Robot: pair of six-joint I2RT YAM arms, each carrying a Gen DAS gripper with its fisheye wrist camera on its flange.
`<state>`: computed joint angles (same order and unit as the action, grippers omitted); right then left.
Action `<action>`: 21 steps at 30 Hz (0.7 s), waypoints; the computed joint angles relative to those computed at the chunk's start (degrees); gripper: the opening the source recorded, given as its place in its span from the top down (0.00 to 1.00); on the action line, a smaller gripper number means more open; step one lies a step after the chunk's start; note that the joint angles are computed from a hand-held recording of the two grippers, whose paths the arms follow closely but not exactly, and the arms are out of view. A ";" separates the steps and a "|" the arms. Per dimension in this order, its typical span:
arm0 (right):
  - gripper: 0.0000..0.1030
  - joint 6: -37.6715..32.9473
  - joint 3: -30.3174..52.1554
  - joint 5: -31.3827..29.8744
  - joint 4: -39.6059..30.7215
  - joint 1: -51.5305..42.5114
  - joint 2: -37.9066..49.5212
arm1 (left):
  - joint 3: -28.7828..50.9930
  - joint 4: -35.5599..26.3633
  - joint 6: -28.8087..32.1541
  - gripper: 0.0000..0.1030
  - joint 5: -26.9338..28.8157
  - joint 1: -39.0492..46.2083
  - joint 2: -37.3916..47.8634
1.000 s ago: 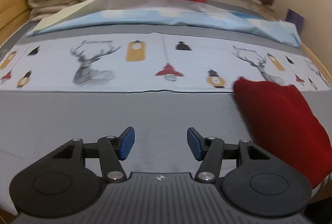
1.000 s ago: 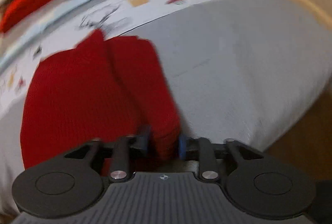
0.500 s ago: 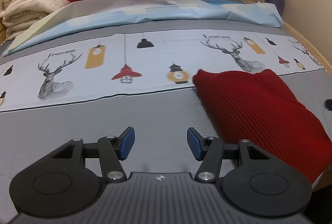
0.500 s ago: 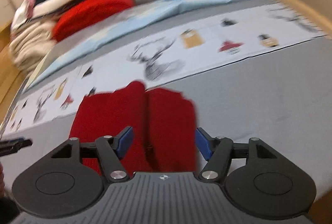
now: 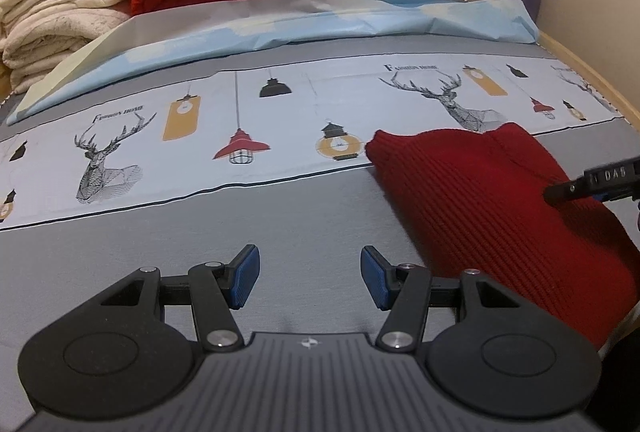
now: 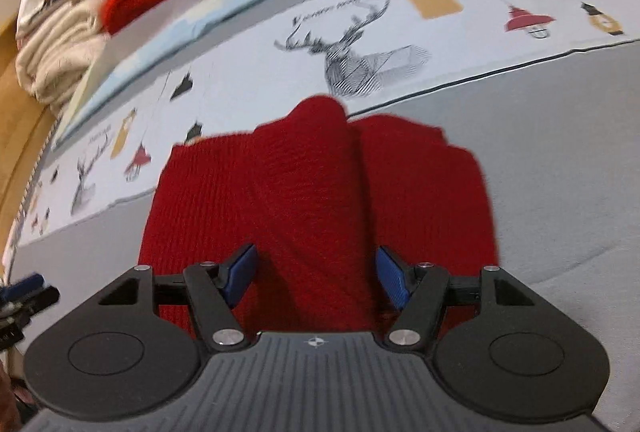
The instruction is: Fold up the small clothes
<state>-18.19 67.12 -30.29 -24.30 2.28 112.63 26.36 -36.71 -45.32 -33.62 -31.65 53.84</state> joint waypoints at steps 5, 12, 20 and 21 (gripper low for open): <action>0.76 -1.10 -4.86 1.54 5.42 0.84 -3.56 | -0.93 -0.53 0.76 0.40 1.63 3.26 -3.47; 0.83 3.34 -14.69 -8.53 18.24 -5.57 -14.91 | -0.04 -0.15 -1.14 0.40 1.25 0.79 -2.09; 0.76 -6.19 -9.13 5.66 8.38 -4.61 -7.88 | 1.91 4.27 -2.48 0.40 1.22 -2.49 5.16; 0.74 -6.40 -10.17 5.53 9.48 -4.57 -8.87 | 2.23 4.78 -2.65 0.40 1.10 -3.19 6.04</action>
<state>-24.59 56.94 -24.76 -14.83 -2.29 103.76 28.60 -31.92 -47.98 -32.52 -34.83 59.88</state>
